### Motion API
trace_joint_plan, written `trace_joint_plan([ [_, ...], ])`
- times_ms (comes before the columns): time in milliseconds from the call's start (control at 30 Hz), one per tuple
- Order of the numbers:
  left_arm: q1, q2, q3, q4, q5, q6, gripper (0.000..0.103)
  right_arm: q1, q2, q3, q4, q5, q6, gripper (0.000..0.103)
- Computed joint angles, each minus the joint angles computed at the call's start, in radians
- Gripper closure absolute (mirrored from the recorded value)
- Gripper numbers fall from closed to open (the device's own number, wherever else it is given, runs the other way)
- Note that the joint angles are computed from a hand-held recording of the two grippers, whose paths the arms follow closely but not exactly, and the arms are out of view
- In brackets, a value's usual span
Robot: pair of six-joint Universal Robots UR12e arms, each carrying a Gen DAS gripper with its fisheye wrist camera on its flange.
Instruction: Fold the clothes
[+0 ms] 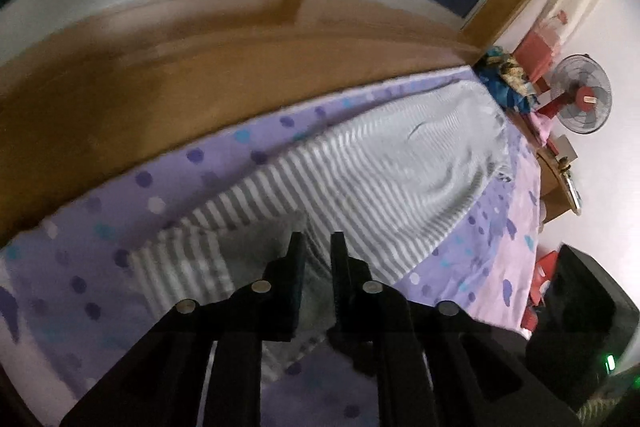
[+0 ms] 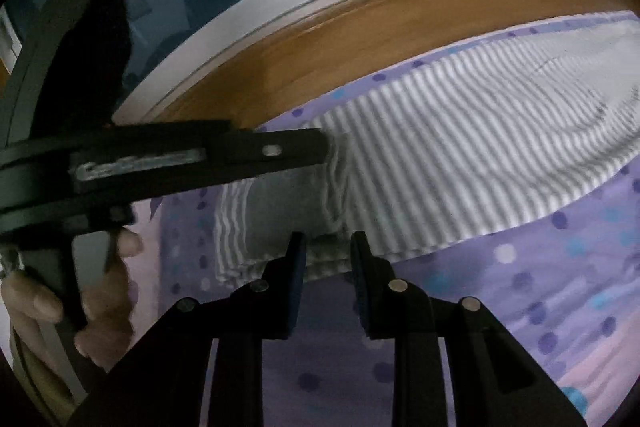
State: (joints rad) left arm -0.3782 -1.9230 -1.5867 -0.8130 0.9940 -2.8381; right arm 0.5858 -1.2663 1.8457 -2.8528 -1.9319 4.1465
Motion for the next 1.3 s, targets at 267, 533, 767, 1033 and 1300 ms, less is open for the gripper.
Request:
trace_joint_plan([
  [267,0.041,0.025,-0.019,0.031,0.009,0.057,0.075,0.027,0.014,-0.053,0.007,-0.099,-0.146,0.08],
  [533,0.04,-0.034,-0.017,0.008,0.041,0.033,0.074,-0.022,0.048,-0.071,0.071,-0.008,-0.146,0.081],
  [767,0.057,-0.015,-0.022,0.013,0.039,0.013,0.074,-0.012,0.037,-0.092,0.149,-0.037,-0.184,0.071],
  [1033,0.107,-0.009,-0.028,-0.052,-0.028,-0.03,0.065,0.04,0.033,-0.12,0.122,-0.078,-0.273,0.042],
  [1300,0.102,-0.046,0.011,-0.127,-0.097,-0.039,0.065,0.065,0.114,-0.24,0.311,-0.096,-0.436,0.043],
])
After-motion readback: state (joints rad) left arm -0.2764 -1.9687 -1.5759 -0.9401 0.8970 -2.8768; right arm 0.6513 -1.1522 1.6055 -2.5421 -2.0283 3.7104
